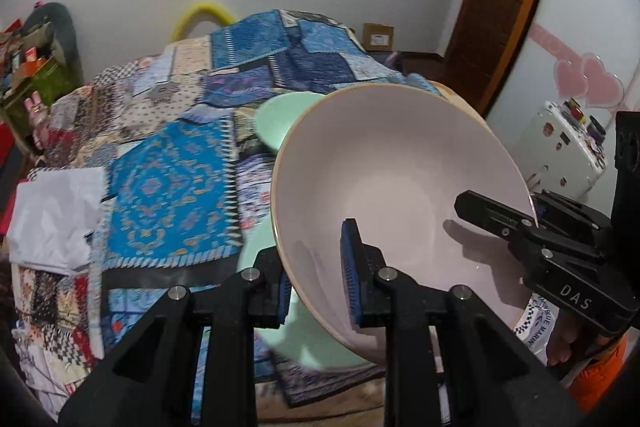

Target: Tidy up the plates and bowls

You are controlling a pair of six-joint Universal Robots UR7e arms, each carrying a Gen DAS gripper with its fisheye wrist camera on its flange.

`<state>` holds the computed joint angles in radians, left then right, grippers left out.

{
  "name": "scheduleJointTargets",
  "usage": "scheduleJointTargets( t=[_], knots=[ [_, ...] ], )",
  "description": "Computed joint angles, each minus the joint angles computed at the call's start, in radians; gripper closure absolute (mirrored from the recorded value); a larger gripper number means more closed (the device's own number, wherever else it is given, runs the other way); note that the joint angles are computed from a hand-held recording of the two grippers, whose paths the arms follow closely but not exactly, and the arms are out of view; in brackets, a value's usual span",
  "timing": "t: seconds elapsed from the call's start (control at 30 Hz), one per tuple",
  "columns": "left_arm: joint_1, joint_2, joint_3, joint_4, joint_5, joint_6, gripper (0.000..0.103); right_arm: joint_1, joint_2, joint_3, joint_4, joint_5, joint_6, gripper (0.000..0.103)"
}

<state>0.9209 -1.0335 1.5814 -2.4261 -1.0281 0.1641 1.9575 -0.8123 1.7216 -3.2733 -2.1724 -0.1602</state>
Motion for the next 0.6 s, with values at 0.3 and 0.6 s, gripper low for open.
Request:
scheduleJointTargets(
  t=[0.3, 0.6],
  knots=[
    [0.050, -0.068, 0.021, 0.003, 0.042, -0.009, 0.081, 0.014, 0.078, -0.090, 0.078, 0.054, -0.021, 0.075],
    [0.110, -0.104, 0.023, 0.011, 0.077, -0.012, 0.081, 0.023, 0.156, -0.179, 0.173, 0.093, -0.012, 0.075]
  ],
)
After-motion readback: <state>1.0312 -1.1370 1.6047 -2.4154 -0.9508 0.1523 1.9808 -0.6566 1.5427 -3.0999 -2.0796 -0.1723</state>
